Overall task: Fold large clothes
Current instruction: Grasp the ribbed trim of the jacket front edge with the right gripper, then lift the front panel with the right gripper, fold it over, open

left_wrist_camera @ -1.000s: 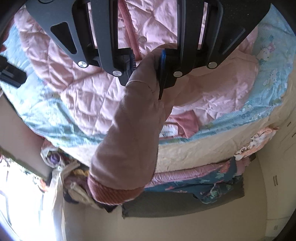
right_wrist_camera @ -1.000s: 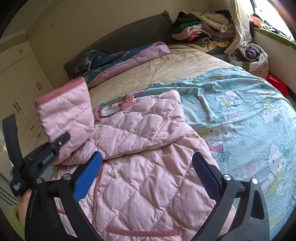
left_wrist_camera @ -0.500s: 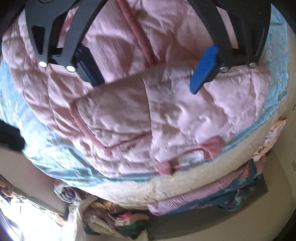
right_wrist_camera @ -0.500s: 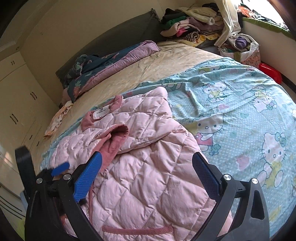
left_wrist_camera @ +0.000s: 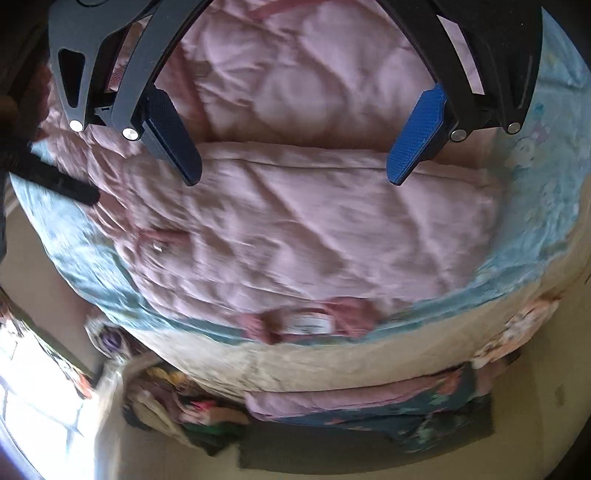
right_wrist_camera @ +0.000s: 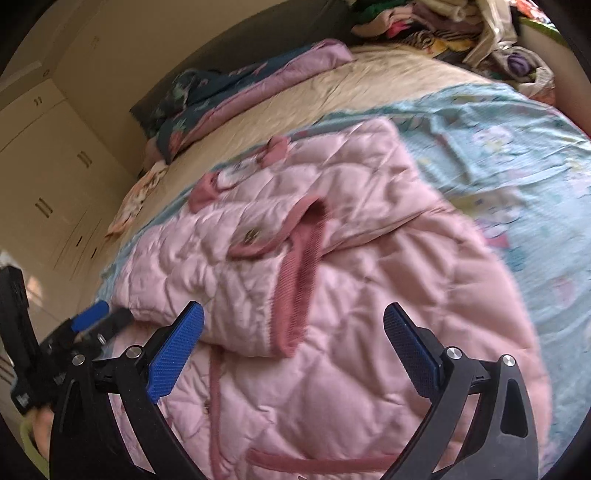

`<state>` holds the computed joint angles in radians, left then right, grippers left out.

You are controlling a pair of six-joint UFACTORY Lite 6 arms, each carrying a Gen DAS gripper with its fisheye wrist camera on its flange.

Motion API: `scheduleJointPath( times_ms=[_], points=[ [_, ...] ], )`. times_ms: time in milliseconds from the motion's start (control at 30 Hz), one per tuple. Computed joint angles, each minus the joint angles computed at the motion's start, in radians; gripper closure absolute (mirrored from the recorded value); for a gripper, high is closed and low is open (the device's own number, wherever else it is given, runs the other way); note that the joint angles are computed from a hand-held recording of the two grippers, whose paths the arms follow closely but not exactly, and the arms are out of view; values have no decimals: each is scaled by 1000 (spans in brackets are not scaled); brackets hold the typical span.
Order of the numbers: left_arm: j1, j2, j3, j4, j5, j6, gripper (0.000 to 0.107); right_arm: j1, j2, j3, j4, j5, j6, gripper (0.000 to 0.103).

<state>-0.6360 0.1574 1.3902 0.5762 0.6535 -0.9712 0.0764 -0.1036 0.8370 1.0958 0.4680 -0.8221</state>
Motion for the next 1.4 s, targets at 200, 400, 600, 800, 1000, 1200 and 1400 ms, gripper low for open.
scheduleJointPath(
  times_ms=[200,400,600,800,1000,1200,1400],
  points=[
    [136,-132,-117,-29,-31,23,13,64,143,62,141,-2,-53,6],
    [245,-230,-204,-79,-76,69,13,91,268,131,221,5,-65,5],
    [316,-275,-282,-128,-133,88,13,124,301,137,326,-49,-151,18],
    [364,-297,-330,-189,-179,125,13,111,303,122,417,-51,-273,63],
    [383,-291,-311,-209,-182,149,13,169,215,109,379,-114,-331,84],
    [393,-271,-267,-211,-175,161,13,237,120,205,111,-166,-183,88],
    [405,-222,-200,-226,-172,196,13,208,168,512,-166,-75,-34,88]
  ],
)
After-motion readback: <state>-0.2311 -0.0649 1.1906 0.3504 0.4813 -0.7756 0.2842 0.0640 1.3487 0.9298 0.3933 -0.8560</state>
